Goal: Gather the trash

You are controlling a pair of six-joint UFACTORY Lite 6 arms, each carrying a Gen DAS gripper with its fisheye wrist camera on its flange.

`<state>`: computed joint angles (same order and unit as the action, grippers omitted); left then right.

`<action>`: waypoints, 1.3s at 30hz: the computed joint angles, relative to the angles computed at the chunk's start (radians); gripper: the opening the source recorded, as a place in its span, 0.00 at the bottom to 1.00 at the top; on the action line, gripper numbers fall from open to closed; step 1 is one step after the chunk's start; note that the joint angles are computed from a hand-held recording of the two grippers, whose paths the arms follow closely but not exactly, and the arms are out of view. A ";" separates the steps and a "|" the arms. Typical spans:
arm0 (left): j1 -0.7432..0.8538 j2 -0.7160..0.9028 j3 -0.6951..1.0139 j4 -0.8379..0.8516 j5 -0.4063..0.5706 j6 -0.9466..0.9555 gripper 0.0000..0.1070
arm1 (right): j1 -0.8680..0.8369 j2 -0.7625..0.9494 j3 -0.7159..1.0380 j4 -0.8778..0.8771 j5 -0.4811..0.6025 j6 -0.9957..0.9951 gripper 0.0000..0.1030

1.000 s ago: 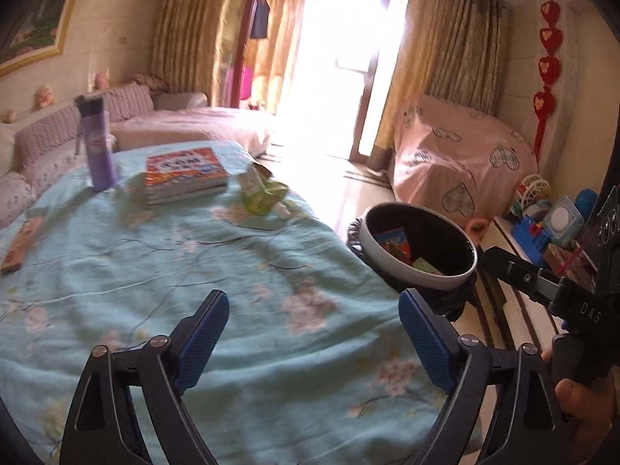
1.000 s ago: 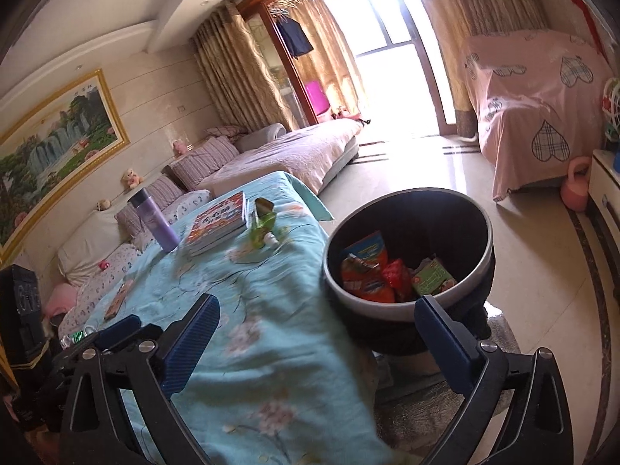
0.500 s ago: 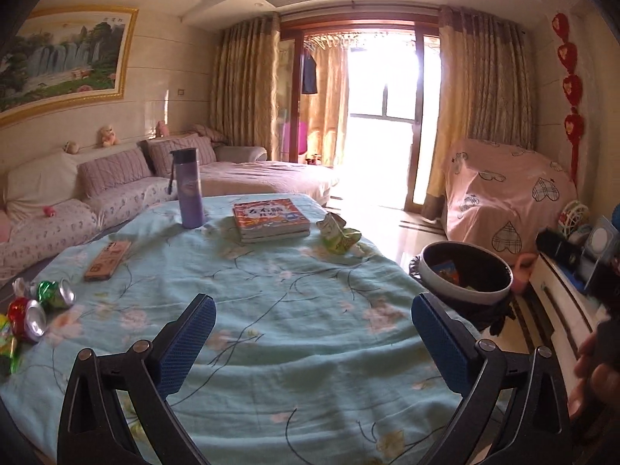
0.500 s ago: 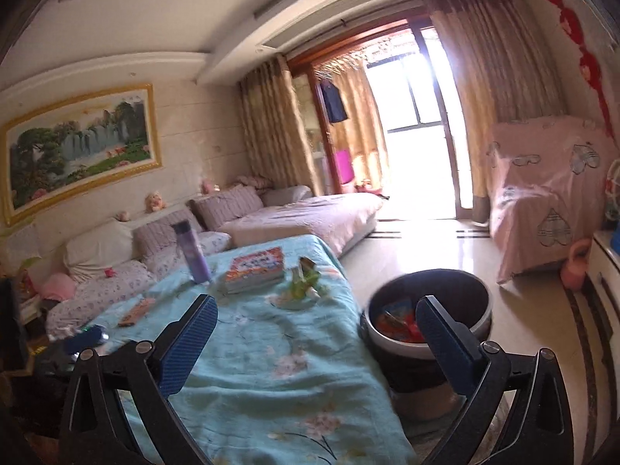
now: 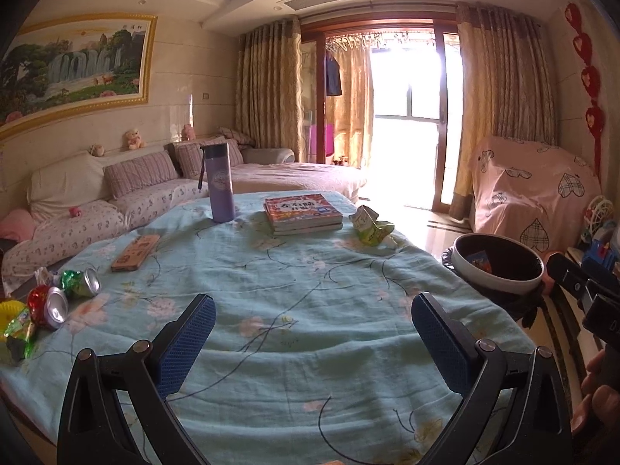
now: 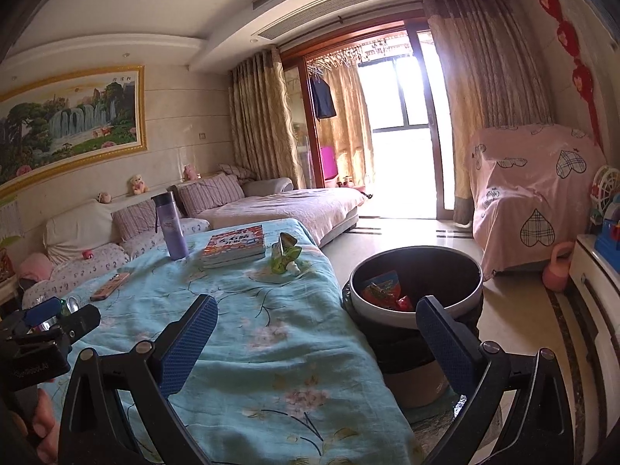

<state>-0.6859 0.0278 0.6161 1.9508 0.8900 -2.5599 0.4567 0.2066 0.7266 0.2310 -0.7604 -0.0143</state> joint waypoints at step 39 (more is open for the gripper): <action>0.033 0.022 -0.064 0.101 0.043 -0.113 0.96 | 0.020 0.004 0.009 -0.014 0.032 0.017 1.00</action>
